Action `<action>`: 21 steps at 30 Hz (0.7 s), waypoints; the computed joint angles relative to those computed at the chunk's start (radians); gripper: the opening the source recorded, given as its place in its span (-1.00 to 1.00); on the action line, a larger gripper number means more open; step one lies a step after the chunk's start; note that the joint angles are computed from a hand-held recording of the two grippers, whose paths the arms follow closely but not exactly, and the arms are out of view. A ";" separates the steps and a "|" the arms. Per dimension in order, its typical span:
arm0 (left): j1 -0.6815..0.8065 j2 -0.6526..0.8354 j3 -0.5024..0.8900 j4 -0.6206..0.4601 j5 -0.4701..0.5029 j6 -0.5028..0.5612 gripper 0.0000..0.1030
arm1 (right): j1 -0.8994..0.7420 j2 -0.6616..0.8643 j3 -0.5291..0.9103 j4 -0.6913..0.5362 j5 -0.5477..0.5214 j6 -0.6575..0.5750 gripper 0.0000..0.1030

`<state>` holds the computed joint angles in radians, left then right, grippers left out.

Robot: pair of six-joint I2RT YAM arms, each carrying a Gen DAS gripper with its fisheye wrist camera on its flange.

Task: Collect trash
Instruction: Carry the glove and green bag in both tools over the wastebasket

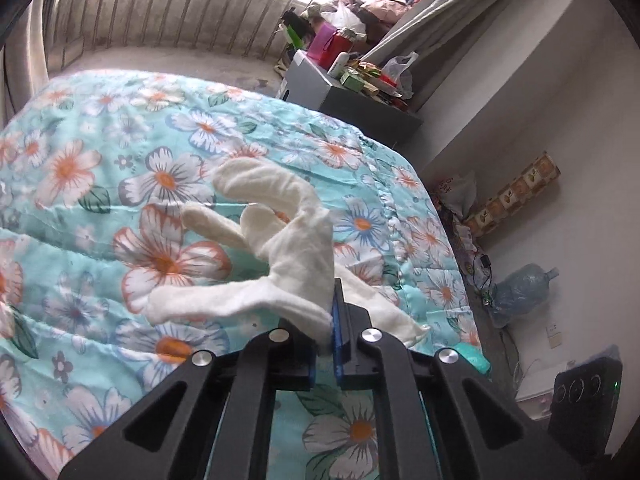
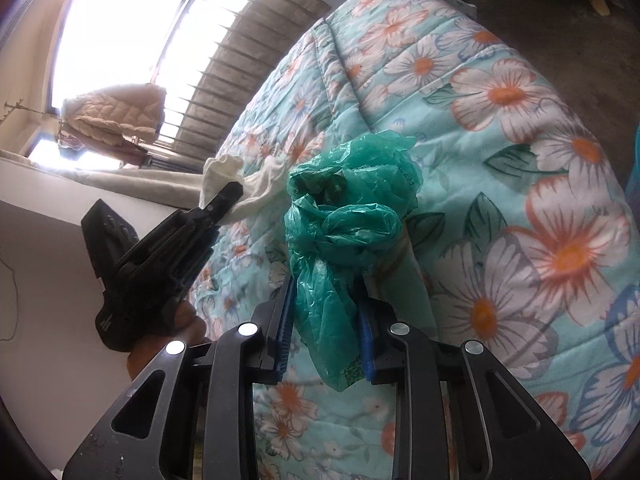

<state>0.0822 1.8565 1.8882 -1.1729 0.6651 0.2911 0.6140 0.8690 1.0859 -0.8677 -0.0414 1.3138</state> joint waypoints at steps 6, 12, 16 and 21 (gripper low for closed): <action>0.012 -0.170 -0.131 0.028 -0.032 0.165 -0.90 | 0.048 -0.025 0.000 -0.028 0.040 0.022 -0.51; 0.048 -0.307 -0.238 0.020 -0.034 0.322 -0.90 | 0.142 -0.047 0.017 -0.075 0.117 0.066 -0.51; 0.078 -0.358 -0.274 -0.003 -0.023 0.384 -0.90 | 0.195 -0.061 0.023 -0.091 0.153 0.097 -0.51; 0.100 -0.402 -0.314 -0.022 -0.019 0.437 -0.90 | 0.241 -0.079 0.013 -0.092 0.186 0.133 -0.50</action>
<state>0.1824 1.4545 1.5741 -1.1951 0.6459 0.7280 0.8552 0.7904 1.0987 -0.9592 0.1446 1.4463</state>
